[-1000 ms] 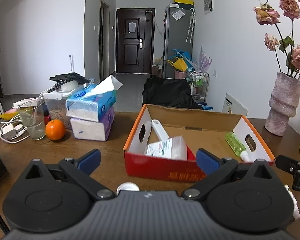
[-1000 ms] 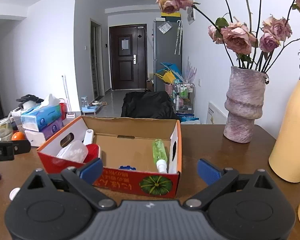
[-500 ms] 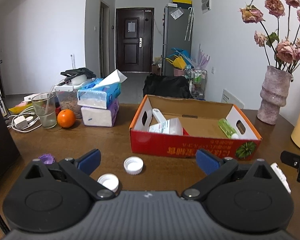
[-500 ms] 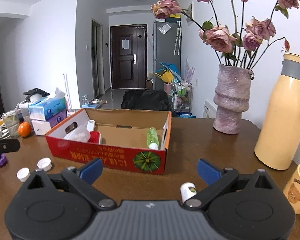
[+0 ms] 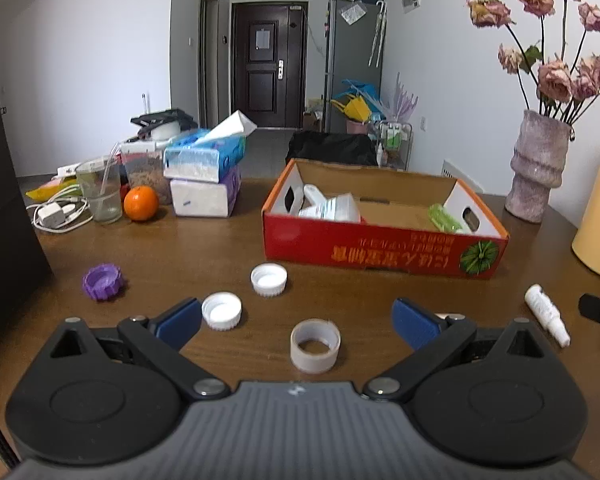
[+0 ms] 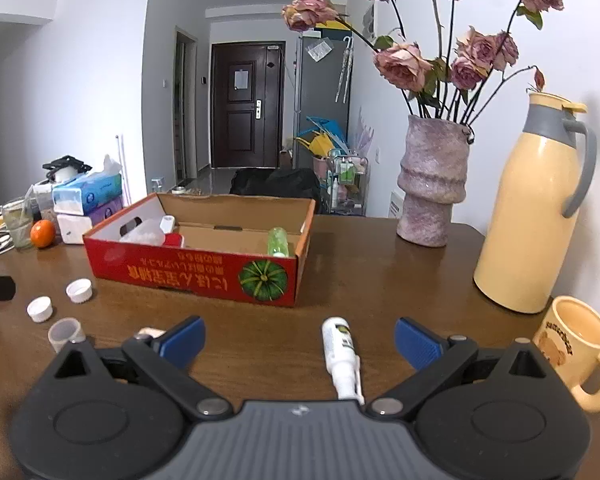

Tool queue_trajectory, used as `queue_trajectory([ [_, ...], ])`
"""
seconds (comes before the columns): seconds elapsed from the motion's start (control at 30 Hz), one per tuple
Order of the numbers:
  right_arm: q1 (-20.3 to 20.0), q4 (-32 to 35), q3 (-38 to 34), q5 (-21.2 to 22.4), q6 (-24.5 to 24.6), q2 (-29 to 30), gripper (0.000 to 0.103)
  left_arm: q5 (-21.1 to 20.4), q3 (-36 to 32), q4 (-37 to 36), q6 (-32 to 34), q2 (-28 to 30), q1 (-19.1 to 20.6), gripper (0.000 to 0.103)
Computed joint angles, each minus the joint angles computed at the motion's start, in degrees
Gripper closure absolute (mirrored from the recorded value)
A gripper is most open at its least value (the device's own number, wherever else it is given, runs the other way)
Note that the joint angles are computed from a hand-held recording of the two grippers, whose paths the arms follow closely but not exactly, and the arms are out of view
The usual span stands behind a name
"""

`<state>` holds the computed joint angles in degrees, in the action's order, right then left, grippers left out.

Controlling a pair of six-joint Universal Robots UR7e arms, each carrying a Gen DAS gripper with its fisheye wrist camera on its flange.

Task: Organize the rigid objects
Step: 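Move the left tool to the grey tape roll while the right tool approaches the white tube, then grasp the grey tape roll with the left tool while the right tool grasps the white tube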

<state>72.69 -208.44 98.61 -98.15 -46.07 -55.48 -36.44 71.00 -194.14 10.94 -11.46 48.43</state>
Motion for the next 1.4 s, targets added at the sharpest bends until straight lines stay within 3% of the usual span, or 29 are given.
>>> queue_trajectory([
  [0.27, -1.46, -0.44, 1.79, -0.83, -0.53, -0.89, 0.002, 0.95, 3.0, 0.45, -2.21, -1.17, 0.12, 0.0],
  [0.6, -2.89, 0.96, -0.04, -2.51, -2.12, 0.29, 0.003, 0.95, 1.04, 5.26, -4.42, -0.49, 1.5, 0.0],
  [0.87, -2.97, 3.0, -3.79, -3.98, -3.5, 2.58, 0.004, 1.39, -2.83, 9.12, -4.96, 1.65, 3.17, 0.0],
  [1.17, -3.09, 5.73, -8.38, -4.58, -1.35, 5.41, 0.005, -1.07, -7.14, 14.38, -6.14, 3.93, 4.8, 0.0],
  [1.4, -3.51, 7.1, -10.62, -4.56, 0.13, 7.06, 0.006, -0.41, -12.85, 18.88, -8.2, 7.18, 5.72, 0.0],
])
